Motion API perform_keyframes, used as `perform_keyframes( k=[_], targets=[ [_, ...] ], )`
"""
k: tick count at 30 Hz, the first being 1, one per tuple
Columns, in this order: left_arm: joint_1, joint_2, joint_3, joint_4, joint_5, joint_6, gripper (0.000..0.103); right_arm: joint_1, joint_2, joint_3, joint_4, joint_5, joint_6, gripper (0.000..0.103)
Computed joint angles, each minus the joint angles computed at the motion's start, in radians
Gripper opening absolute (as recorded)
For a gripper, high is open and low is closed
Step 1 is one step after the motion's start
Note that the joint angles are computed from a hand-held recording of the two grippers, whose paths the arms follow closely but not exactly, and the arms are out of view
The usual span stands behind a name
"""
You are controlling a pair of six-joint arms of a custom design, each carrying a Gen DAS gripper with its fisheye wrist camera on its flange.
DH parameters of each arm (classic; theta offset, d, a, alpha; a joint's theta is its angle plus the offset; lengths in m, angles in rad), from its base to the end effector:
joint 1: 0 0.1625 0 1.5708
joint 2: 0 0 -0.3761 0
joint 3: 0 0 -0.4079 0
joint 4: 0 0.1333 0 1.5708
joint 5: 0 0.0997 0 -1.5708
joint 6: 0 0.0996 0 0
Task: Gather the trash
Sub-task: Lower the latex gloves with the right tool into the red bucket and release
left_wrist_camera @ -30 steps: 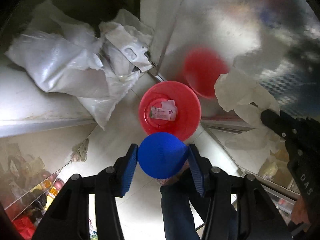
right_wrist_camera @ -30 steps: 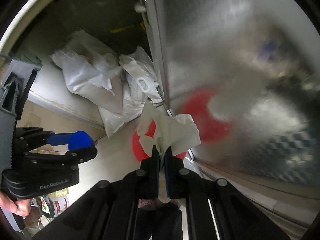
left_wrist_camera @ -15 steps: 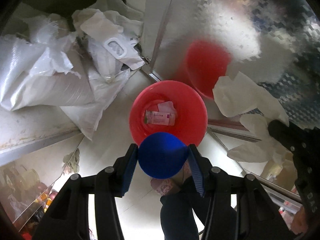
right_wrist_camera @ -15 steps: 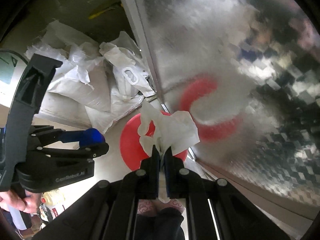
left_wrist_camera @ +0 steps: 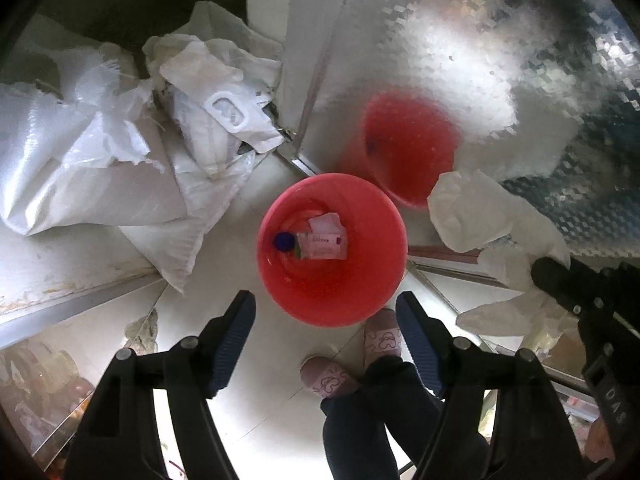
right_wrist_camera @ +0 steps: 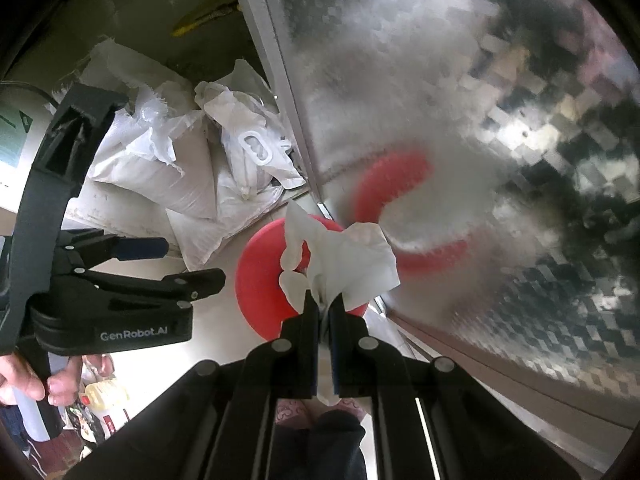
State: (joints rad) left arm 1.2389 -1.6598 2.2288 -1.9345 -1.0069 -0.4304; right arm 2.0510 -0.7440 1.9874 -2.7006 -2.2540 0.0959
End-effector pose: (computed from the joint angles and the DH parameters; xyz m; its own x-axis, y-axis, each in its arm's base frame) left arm 0.0491 -0.4301 0.2146 -0.8270 -0.0423 -0.5606 -0.0287 0.9990 -0.0331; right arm 0.2926 -0.4093 -0.0571 -0.6957 -0.3354 0.6352 -0.3942 0.9175 0.0528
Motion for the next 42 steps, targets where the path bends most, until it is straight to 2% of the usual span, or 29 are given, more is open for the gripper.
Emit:
perform_keyframes(
  k=[3, 5, 7, 9, 10, 18, 23, 24, 25, 26, 28, 32, 35, 36, 42],
  targets=[
    [-0.005, -0.036, 0.005, 0.02, 0.0, -0.014, 0.075, 0.01, -0.007, -0.008, 0.025, 0.004, 0.006, 0.004],
    [-0.006, -0.05, 0.009, 0.017, 0.002, -0.005, 0.085, 0.015, -0.008, -0.012, 0.032, 0.01, 0.0, 0.004],
    [-0.014, -0.063, 0.014, 0.035, 0.03, -0.001, 0.086, 0.016, 0.0, -0.018, 0.034, 0.013, -0.011, 0.004],
    [-0.018, -0.076, 0.019, 0.051, 0.064, -0.01, 0.095, 0.015, 0.012, -0.028, 0.04, 0.021, -0.022, 0.004],
    [-0.012, -0.083, 0.02, 0.054, 0.071, -0.013, 0.103, 0.015, 0.018, -0.032, 0.042, 0.025, -0.025, 0.004],
    [0.034, -0.109, 0.036, 0.036, 0.079, -0.02, 0.103, 0.002, 0.075, -0.06, 0.042, 0.045, -0.075, 0.004],
    [0.041, -0.124, 0.049, 0.055, 0.096, -0.049, 0.103, -0.007, 0.11, -0.085, 0.059, 0.043, -0.072, 0.006],
    [0.042, -0.13, 0.053, 0.064, 0.099, -0.056, 0.103, -0.007, 0.117, -0.087, 0.052, 0.04, -0.078, 0.01],
    [0.041, -0.136, 0.055, 0.073, 0.1, -0.062, 0.103, -0.006, 0.118, -0.086, 0.046, 0.04, -0.088, 0.022],
    [0.039, -0.142, 0.057, 0.082, 0.102, -0.069, 0.103, -0.002, 0.123, -0.087, 0.034, 0.035, -0.103, 0.044],
    [0.033, -0.158, 0.061, 0.107, 0.109, -0.083, 0.103, 0.003, 0.125, -0.086, 0.025, 0.037, -0.116, 0.072],
    [-0.005, -0.209, 0.065, 0.195, 0.133, -0.133, 0.103, 0.024, 0.115, -0.084, 0.037, 0.032, -0.135, 0.075],
    [-0.043, -0.257, 0.059, 0.272, 0.132, -0.186, 0.103, 0.05, 0.1, -0.082, 0.05, 0.028, -0.145, 0.091],
    [-0.062, -0.278, 0.054, 0.311, 0.131, -0.211, 0.103, 0.057, 0.095, -0.082, 0.054, 0.028, -0.15, 0.095],
    [-0.24, -0.418, -0.009, 0.62, 0.125, -0.439, 0.103, 0.133, 0.019, -0.089, 0.133, 0.047, -0.143, 0.101]
  ],
)
